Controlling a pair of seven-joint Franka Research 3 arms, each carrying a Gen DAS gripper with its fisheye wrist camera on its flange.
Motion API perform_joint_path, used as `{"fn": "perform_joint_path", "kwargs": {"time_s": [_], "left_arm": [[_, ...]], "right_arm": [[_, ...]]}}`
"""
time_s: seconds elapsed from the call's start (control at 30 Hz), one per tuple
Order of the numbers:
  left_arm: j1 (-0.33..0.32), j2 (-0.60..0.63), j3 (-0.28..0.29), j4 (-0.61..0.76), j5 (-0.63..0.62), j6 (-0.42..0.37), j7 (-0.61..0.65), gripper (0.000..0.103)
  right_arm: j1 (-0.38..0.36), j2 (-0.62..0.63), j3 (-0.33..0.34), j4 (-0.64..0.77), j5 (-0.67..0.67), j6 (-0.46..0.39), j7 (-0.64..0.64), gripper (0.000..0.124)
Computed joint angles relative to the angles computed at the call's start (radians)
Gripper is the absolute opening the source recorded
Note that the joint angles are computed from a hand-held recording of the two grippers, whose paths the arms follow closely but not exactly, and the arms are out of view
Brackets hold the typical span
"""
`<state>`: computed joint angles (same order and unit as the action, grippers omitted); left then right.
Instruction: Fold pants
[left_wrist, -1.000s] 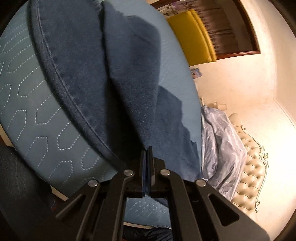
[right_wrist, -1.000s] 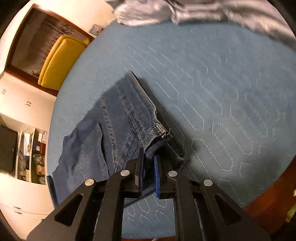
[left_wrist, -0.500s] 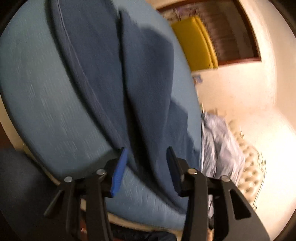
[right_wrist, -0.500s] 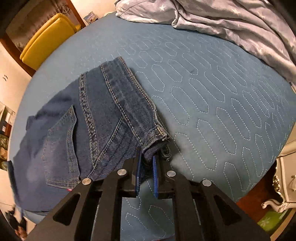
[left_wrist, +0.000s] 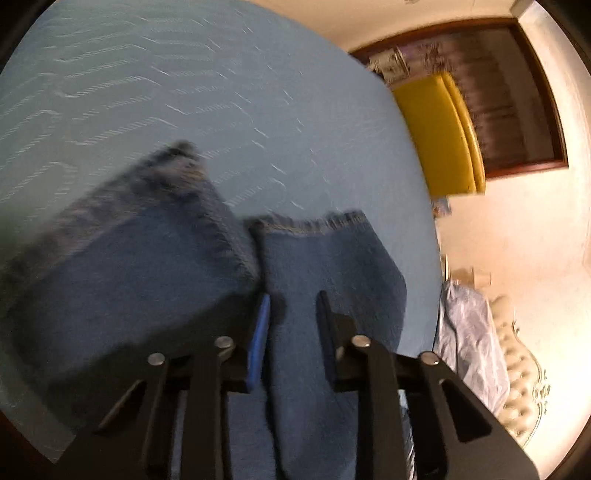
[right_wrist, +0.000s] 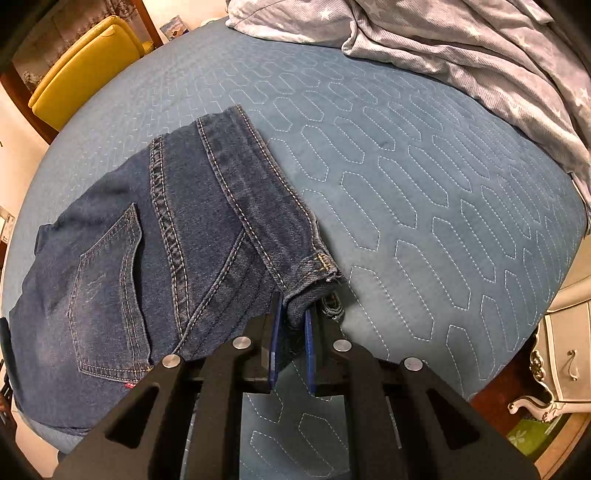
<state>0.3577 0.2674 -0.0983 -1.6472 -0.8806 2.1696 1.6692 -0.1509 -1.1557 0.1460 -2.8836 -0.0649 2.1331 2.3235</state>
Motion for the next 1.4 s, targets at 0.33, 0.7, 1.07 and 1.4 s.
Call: {"fn": "perform_joint_path", "kwargs": {"time_s": [0.33,0.7,1.07,1.4], "left_arm": [[0.002,-0.077,-0.016,0.096,0.151,-0.017,0.038,0.001],[0.009,-0.349,0.214,-0.410,-0.047,0.060,0.242,0.004],[0.050,-0.265,0.204,-0.318,-0.180,-0.007,0.181,0.033],[-0.007,-0.281,0.154,-0.209,0.082,0.076,0.210,0.002]], "right_arm": [[-0.003,-0.016,-0.019,-0.023,0.007,0.036,-0.017,0.007],[-0.014,-0.027,-0.043,-0.021,0.040,0.034,-0.056,0.006],[-0.025,0.000,-0.023,-0.002,0.037,0.014,-0.058,0.007],[-0.020,0.009,-0.019,0.002,0.020,0.014,-0.055,0.006]]}}
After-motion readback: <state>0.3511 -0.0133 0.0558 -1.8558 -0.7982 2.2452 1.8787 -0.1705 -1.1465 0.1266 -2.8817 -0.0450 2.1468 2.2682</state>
